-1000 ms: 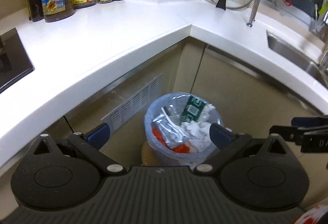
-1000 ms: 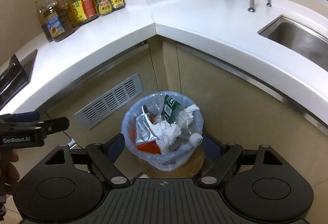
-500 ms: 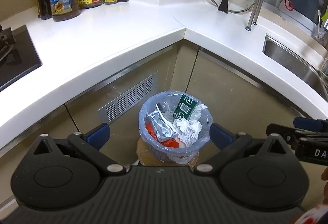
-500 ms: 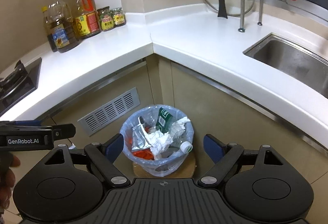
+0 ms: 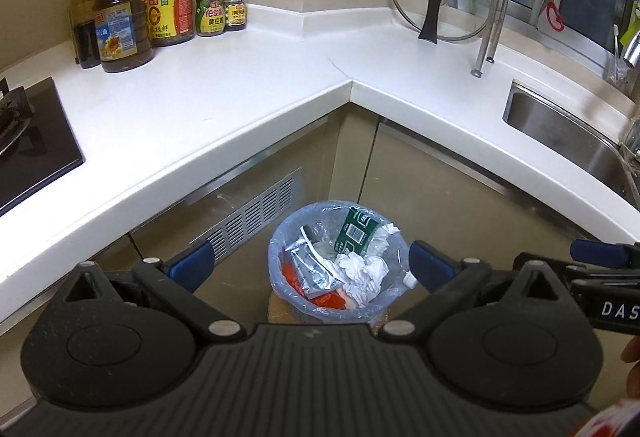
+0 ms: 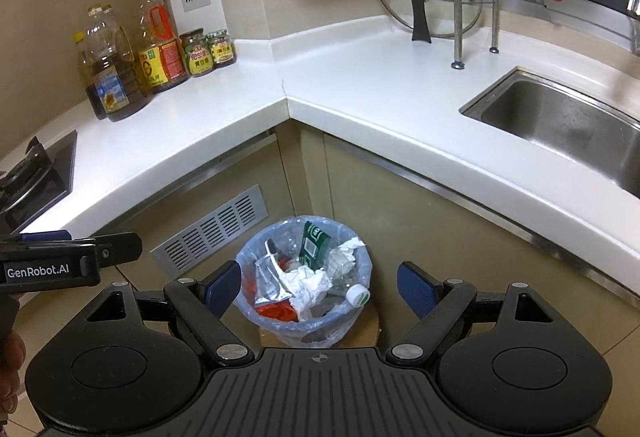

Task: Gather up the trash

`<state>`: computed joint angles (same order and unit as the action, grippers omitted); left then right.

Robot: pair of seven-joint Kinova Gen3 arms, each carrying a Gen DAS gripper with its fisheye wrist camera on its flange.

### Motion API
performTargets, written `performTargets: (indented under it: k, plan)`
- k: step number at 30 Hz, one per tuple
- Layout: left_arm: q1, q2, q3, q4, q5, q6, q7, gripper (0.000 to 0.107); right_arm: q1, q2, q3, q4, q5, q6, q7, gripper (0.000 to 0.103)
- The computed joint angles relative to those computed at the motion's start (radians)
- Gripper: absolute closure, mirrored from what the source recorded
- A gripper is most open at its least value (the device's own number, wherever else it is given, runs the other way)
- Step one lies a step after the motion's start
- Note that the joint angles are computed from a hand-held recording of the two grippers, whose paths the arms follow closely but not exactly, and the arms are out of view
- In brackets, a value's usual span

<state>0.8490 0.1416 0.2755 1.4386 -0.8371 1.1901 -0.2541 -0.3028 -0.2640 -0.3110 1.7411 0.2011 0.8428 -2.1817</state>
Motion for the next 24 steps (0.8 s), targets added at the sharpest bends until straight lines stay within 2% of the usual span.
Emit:
performTargets:
  k: [9, 24]
  plan:
    - [0.01, 0.006, -0.003, -0.001, -0.021, -0.014, -0.017, 0.005, 0.014, -0.012, -0.012, -0.003, 0.019, 0.012, -0.026, 0.018]
    - [0.016, 0.001, 0.002, 0.0, -0.027, 0.01, -0.013, 0.005, 0.012, -0.017, -0.012, -0.009, 0.021, 0.014, -0.018, 0.018]
